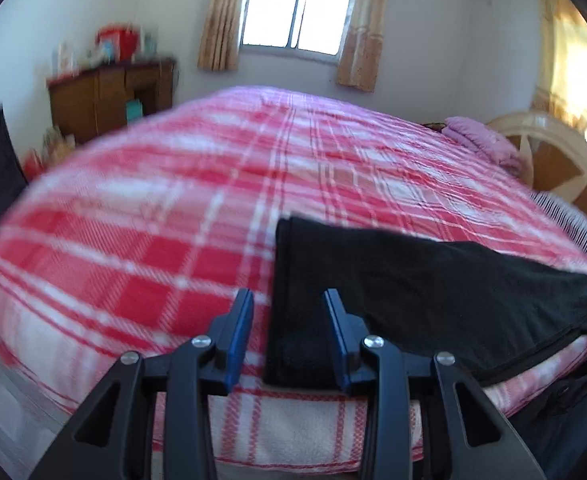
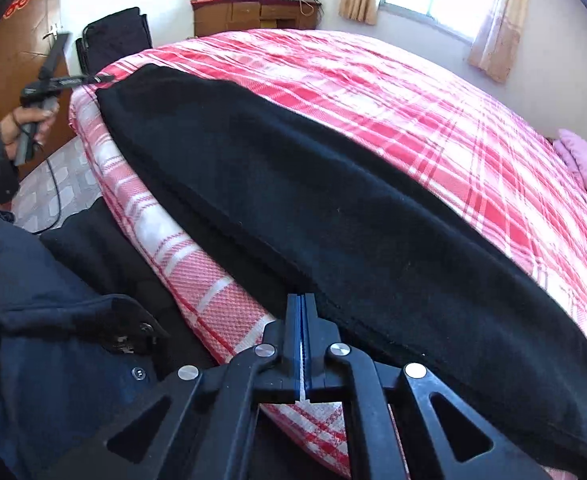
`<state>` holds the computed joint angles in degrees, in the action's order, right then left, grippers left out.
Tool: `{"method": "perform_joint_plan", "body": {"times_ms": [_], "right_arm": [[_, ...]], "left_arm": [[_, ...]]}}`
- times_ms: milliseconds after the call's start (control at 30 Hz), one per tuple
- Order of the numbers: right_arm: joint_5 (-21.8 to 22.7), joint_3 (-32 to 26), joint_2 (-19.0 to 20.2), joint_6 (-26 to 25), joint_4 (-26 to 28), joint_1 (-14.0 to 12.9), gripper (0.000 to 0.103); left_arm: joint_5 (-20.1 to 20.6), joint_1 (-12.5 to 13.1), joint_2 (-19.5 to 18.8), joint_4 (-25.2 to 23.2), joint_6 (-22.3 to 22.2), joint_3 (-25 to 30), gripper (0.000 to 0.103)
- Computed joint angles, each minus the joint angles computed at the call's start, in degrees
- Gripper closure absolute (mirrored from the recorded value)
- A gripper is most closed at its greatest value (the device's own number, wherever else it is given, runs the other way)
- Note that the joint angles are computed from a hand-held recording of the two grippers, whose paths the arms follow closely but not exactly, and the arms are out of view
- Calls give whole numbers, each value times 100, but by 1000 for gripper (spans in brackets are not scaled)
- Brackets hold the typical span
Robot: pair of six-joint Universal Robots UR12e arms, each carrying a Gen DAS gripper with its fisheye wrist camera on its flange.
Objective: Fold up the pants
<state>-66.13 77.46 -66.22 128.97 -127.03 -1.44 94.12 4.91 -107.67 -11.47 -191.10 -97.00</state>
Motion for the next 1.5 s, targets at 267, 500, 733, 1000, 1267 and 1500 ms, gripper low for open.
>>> {"method": "perform_joint_plan", "body": {"times_ms": [267, 500, 733, 1000, 1267, 1500], "right_arm": [[-19, 74, 2, 95, -531, 28, 39], [-179, 36, 59, -167, -512, 113, 60], [-379, -7, 190, -334, -597, 271, 91], [127, -64, 84, 52, -325, 155, 100], [496, -92, -17, 273, -263, 57, 100], [510, -17, -59, 245, -345, 41, 100]], "left_arm": [[-387, -586, -209, 19, 1918, 470, 28], [-1126, -947, -584, -704, 2926, 995, 28], [-1544, -1084, -867, -1543, 3056, 1407, 28], [-1144, -1228, -855, -1661, 3134, 1344, 28], [-675, -1396, -886, -1371, 3456, 1330, 28], [-766, -1292, -901, -1721, 2905, 1491, 67]]}}
